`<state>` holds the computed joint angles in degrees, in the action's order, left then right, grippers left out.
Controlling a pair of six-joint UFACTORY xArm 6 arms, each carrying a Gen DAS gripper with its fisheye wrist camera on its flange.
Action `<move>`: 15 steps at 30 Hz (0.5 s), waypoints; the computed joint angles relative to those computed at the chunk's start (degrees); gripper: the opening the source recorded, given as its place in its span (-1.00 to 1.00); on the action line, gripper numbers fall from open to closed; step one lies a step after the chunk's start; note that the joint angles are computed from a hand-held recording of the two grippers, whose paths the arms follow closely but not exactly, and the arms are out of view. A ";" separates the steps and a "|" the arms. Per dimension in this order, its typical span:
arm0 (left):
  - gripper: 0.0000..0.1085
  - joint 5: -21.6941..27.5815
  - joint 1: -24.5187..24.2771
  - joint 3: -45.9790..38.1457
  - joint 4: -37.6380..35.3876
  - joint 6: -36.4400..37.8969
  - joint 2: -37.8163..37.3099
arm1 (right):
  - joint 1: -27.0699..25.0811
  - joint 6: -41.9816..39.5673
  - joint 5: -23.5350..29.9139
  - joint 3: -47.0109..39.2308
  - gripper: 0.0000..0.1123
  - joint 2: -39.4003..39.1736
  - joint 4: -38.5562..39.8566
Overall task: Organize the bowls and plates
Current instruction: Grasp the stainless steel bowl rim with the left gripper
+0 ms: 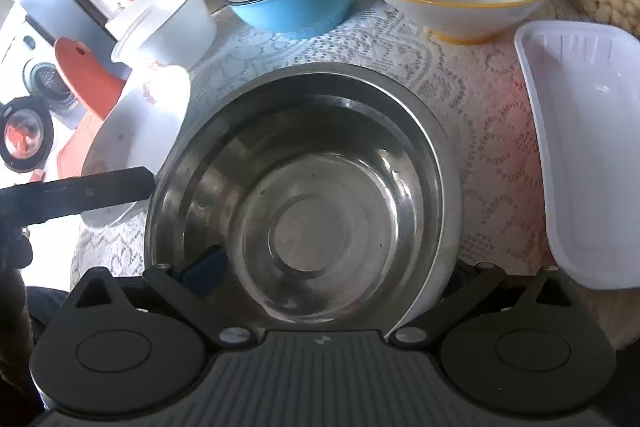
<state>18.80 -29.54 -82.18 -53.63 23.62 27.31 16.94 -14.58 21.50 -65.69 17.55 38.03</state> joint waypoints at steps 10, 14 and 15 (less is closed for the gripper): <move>-0.57 -10.96 -5.35 4.15 2.76 -8.39 0.90 | -1.31 -2.69 3.94 -1.87 0.83 0.81 1.11; -0.60 -9.51 -5.28 3.67 -1.18 -5.15 1.15 | 0.77 0.49 -1.96 0.20 0.74 0.70 -4.94; -0.59 -8.92 -5.16 3.51 -3.29 -3.51 1.11 | 1.07 4.21 -3.51 0.39 0.62 0.91 -9.23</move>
<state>9.88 -34.70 -78.67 -56.92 20.11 28.41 18.01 -10.37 18.00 -65.30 18.46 28.80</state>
